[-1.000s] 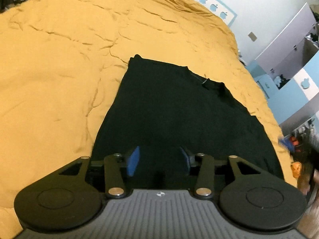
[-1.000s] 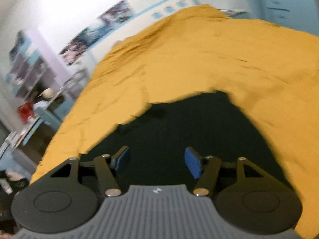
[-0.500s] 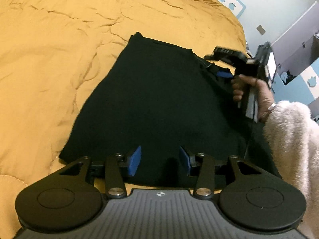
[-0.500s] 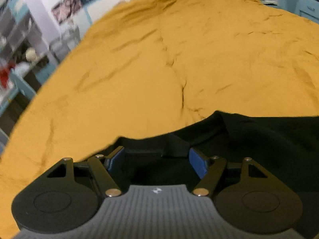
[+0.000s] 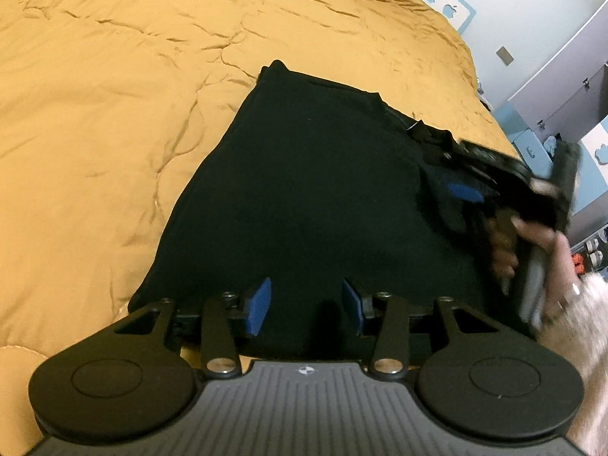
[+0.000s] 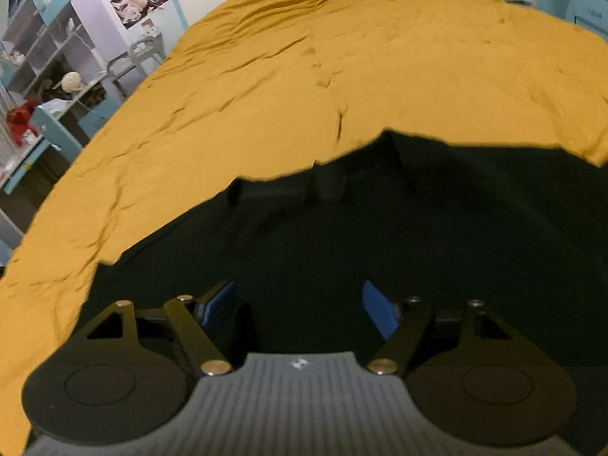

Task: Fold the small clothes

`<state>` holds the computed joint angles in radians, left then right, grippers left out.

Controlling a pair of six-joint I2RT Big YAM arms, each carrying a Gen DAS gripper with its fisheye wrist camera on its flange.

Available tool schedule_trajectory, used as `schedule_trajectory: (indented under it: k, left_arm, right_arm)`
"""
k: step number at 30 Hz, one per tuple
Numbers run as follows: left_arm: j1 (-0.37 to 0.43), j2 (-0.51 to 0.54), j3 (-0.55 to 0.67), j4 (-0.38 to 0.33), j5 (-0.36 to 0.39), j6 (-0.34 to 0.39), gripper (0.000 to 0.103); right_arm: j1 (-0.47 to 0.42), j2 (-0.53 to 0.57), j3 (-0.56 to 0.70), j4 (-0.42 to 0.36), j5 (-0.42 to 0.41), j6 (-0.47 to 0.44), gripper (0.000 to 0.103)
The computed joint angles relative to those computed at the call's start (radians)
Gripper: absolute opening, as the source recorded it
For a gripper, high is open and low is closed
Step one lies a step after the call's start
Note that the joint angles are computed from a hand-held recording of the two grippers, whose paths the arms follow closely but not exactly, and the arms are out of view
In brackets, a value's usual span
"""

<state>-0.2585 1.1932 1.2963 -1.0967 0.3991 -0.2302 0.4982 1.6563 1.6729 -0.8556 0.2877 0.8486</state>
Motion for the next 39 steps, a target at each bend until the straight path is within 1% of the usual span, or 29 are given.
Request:
schedule_trajectory:
  k: [2,4,6,7,11,13,14,16,18,20,21,24,31,33,34,35,36,37,39]
  left_arm:
    - [0.0,-0.011,-0.006,-0.002,-0.002,0.0,0.052]
    - [0.001,-0.02,-0.016,0.006,0.0,-0.005,0.052]
    - [0.003,-0.03,-0.028,0.016,0.003,-0.012,0.052]
    - [0.005,-0.029,-0.03,0.021,0.006,-0.012,0.052]
    - [0.009,-0.036,-0.034,0.017,0.013,-0.01,0.052]
    - [0.014,-0.035,-0.029,0.009,0.019,-0.006,0.052]
    - [0.015,-0.034,-0.026,0.004,0.021,0.001,0.052]
    - [0.015,-0.031,-0.023,-0.001,0.02,0.017,0.052]
    - [0.011,-0.027,-0.02,-0.004,0.012,0.028,0.052]
    - [0.003,-0.026,-0.017,-0.009,-0.001,0.034,0.052]
    - [-0.001,-0.028,-0.016,-0.012,-0.007,0.036,0.053]
    - [-0.005,-0.03,-0.018,-0.01,-0.011,0.033,0.053]
    - [-0.005,-0.026,-0.013,-0.016,-0.01,0.034,0.055]
    - [-0.006,-0.021,-0.003,-0.027,-0.012,0.038,0.055]
    - [-0.005,-0.019,0.003,-0.033,-0.014,0.039,0.055]
    - [-0.003,-0.019,0.012,-0.04,-0.017,0.038,0.055]
    - [0.001,-0.022,0.017,-0.041,-0.012,0.041,0.055]
    - [0.011,-0.025,0.024,-0.039,0.0,0.046,0.055]
    - [0.037,-0.023,0.045,-0.042,0.019,0.057,0.056]
  right_arm:
    - [0.031,-0.044,-0.034,-0.026,0.01,0.033,0.07]
    - [0.054,-0.084,-0.074,-0.037,-0.003,0.06,0.07]
    - [0.081,-0.121,-0.101,-0.079,-0.036,0.083,0.07]
    - [0.1,-0.144,-0.123,-0.086,-0.032,0.1,0.07]
    - [0.194,-0.218,-0.18,-0.107,0.006,0.128,0.071]
    - [0.259,-0.257,-0.205,-0.121,0.056,0.138,0.072]
    - [0.291,-0.271,-0.212,-0.136,0.074,0.146,0.074]
    - [0.331,-0.295,-0.235,-0.148,0.062,0.178,0.074]
    - [0.365,-0.316,-0.266,-0.144,0.078,0.202,0.074]
    - [0.386,-0.321,-0.284,-0.126,0.114,0.172,0.074]
    - [0.39,-0.32,-0.287,-0.123,0.119,0.16,0.074]
    - [0.394,-0.315,-0.29,-0.12,0.128,0.158,0.075]
    - [0.4,-0.3,-0.28,-0.129,0.14,0.116,0.078]
    - [0.401,-0.293,-0.267,-0.146,0.142,0.103,0.078]
    - [0.401,-0.286,-0.252,-0.164,0.142,0.097,0.078]
    - [0.404,-0.272,-0.224,-0.199,0.149,0.089,0.078]
    - [0.411,-0.256,-0.187,-0.237,0.168,0.07,0.077]
    - [0.42,-0.247,-0.166,-0.249,0.191,0.045,0.077]
    - [0.444,-0.235,-0.133,-0.224,0.235,-0.058,0.077]
